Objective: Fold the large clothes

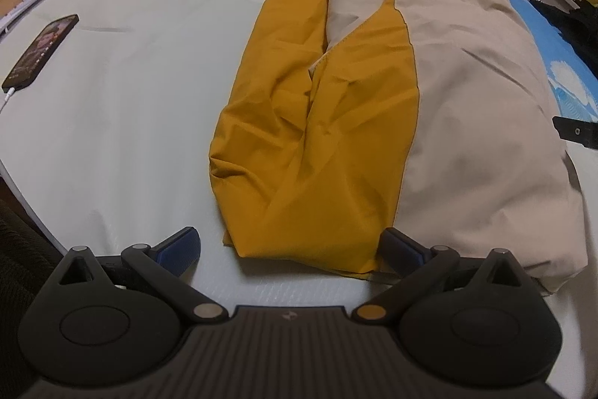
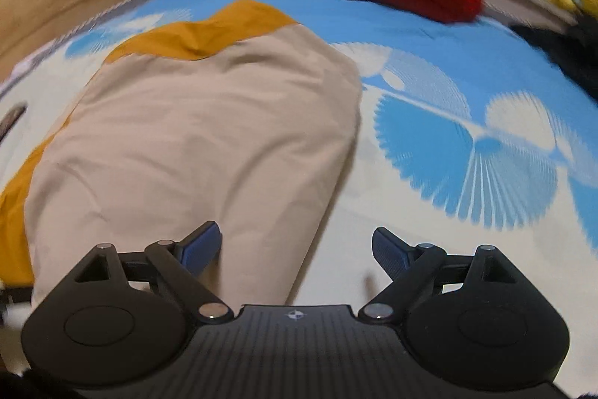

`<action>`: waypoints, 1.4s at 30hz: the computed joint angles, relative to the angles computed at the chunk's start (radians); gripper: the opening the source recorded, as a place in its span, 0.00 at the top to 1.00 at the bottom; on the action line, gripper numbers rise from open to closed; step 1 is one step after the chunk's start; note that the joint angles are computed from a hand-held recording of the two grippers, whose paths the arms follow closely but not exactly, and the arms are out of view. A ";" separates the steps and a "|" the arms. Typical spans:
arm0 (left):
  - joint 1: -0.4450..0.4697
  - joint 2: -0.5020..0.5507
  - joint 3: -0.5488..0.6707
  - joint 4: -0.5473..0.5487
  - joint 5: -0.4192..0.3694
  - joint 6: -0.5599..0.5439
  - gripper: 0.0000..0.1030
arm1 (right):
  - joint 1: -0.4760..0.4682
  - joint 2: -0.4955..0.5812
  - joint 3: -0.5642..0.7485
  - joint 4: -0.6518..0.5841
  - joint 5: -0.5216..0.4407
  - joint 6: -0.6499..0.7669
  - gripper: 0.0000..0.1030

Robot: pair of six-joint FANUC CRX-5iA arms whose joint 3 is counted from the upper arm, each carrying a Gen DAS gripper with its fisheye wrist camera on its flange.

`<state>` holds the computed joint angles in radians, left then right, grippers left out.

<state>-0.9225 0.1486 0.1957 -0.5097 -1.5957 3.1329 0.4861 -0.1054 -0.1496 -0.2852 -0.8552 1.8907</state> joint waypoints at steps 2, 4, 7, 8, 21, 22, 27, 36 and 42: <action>-0.002 0.009 0.012 -0.004 -0.014 -0.005 0.00 | -0.001 0.005 0.002 0.006 -0.001 -0.043 0.11; -0.002 0.011 0.018 -0.002 -0.021 -0.006 0.00 | -0.002 -0.003 0.011 0.015 -0.012 -0.052 0.12; -0.001 0.004 0.015 0.003 -0.021 0.001 0.00 | -0.013 -0.021 0.019 0.029 0.002 -0.032 0.12; -0.001 0.003 0.013 0.006 -0.019 0.006 0.00 | -0.030 -0.017 0.035 0.012 -0.003 -0.019 0.12; 0.054 -0.206 -0.223 0.058 0.315 0.238 0.00 | -0.262 0.336 0.492 -0.438 -0.304 0.026 0.01; 0.069 -0.206 -0.228 0.072 0.322 0.232 0.00 | -0.250 0.382 0.538 -0.421 -0.334 -0.011 0.01; 0.104 -0.223 -0.256 0.081 0.370 0.283 0.00 | -0.190 0.590 0.750 -0.385 -0.444 -0.157 0.01; 0.227 -0.274 -0.288 0.076 0.422 0.207 0.68 | -0.203 0.709 0.919 -0.482 -0.534 -0.135 0.51; 0.629 -0.097 -0.134 0.240 0.572 -0.516 0.71 | -0.295 0.510 0.573 -0.583 -0.141 -0.163 0.59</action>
<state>-0.2940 0.0512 0.0616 -0.2699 -1.0237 2.6173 0.1912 0.4047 0.4238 -0.8686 -0.9967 1.7275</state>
